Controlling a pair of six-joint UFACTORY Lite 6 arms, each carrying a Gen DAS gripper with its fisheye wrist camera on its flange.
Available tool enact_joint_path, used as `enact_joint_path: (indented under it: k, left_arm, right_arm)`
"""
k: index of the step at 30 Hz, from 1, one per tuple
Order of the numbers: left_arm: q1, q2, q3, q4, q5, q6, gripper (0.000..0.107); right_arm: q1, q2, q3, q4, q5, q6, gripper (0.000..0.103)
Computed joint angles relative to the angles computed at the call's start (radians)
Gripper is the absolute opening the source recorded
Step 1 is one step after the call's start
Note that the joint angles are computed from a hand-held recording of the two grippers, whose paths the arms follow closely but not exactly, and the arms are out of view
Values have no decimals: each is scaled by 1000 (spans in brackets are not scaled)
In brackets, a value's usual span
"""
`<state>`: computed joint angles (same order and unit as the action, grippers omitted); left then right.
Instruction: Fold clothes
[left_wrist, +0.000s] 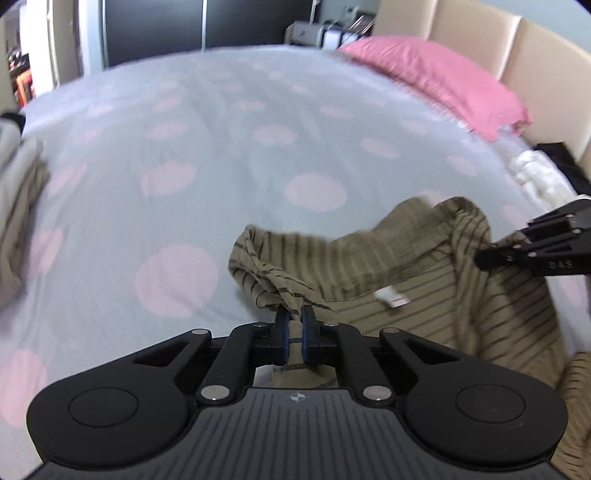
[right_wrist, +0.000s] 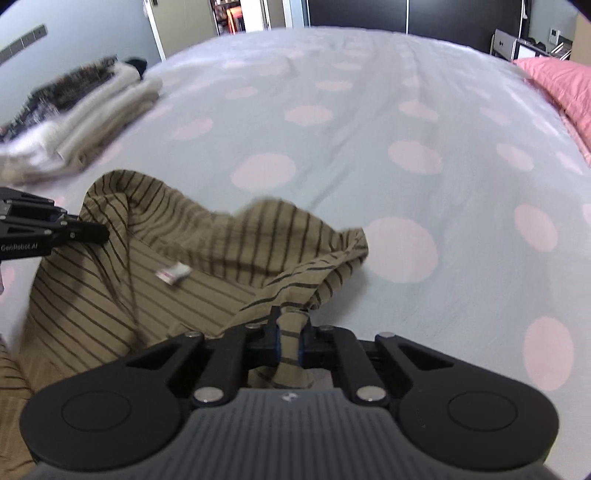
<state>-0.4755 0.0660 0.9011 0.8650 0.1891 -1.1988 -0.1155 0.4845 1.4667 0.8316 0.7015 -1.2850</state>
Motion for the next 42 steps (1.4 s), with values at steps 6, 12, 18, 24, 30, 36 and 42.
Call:
enact_joint_path:
  k: [6, 12, 18, 24, 30, 36, 42]
  left_arm:
    - [-92, -284, -66, -191, 146, 212, 4]
    - [-396, -561, -121, -76, 434, 67, 4]
    - [-822, -648, -108, 38, 774, -166, 4]
    - [-1069, -595, -175, -6, 871, -343, 4]
    - [-1076, -465, -217, -121, 751, -314, 5]
    - [-1035, -416, -243, -186, 685, -316, 8]
    - [-1140, -413, -211, -177, 806, -446, 51]
  right_arm:
    - [-116, -208, -80, 39, 173, -115, 8]
    - [-329, -462, -231, 90, 431, -317, 8]
    - [-583, -649, -380, 81, 691, -543, 9]
    - [-732, -766, -556, -28, 753, -749, 9]
    - [-719, -844, -745, -155, 613, -829, 10]
    - [-684, -875, -819, -194, 545, -814, 17]
    - [-781, -926, -816, -185, 616, -818, 41]
